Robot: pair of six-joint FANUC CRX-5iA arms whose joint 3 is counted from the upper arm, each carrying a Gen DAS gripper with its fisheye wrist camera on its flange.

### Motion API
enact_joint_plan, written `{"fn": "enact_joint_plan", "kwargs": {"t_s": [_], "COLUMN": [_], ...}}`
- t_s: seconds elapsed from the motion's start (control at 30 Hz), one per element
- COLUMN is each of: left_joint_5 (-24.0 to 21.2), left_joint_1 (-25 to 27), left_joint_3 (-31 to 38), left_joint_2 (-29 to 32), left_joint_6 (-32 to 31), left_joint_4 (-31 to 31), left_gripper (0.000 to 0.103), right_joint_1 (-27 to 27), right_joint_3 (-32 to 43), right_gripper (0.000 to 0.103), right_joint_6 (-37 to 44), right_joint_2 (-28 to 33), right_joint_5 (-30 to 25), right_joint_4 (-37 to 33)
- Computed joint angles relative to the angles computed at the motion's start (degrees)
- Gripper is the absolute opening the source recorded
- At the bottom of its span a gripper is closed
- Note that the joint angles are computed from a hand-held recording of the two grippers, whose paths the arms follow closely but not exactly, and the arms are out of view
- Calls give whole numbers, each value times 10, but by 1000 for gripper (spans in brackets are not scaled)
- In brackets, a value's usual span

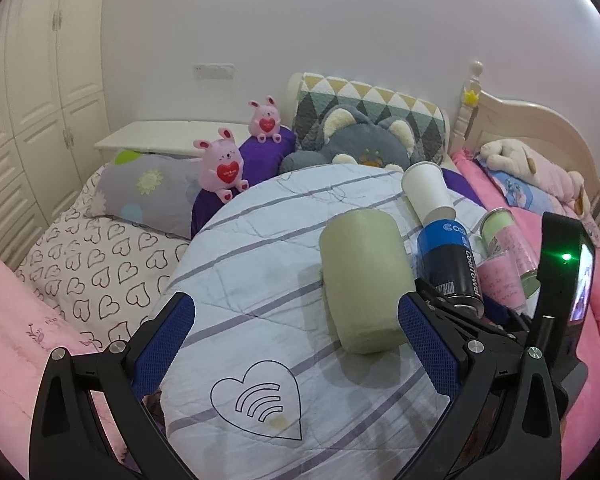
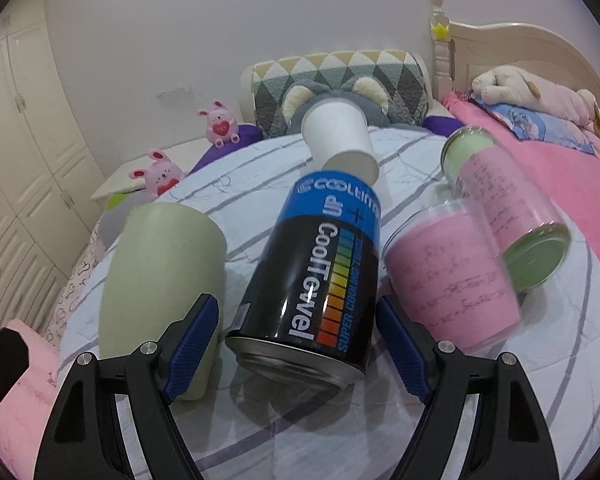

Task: Flip cup upright
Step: 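Close the right gripper around the blue CoolTowel can's body, then lift the can with the right gripper and carry it toward the left tool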

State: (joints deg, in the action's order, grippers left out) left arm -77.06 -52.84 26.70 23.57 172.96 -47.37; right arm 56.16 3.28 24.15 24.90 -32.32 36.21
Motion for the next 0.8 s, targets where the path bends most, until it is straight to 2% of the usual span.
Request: {"fn": "enact_joint_plan", "kwargs": {"t_s": [0.1,0.27,0.33,0.43,0.7,0.8], "left_joint_5": [7,11,10,9,-10,-18], "left_joint_1": [3,3,1,-3,-17,-24], "left_joint_3": [-1,2,3,3,22,32], "left_joint_2": [1,4,4,1,8,12], "left_joint_6": [-3,-8,-6,-1,-2,1], "left_joint_4": [6,11,9,7,8,4], "left_gripper": [103,103,103,103,103,103], "right_joint_1": [-1,-7,-7,-7,-5,0], "right_joint_3": [12,7,9,15,1,-9], "right_gripper": [82,82,75,75,74,74], "right_joint_6": [10,22,35,62,110,151], "right_joint_2": [7,1,0,-2,-22,-38], "right_joint_5": [-6,14,12,6,9,2], "right_joint_4": [-22,-44,-55,-76,-113,-144]}}
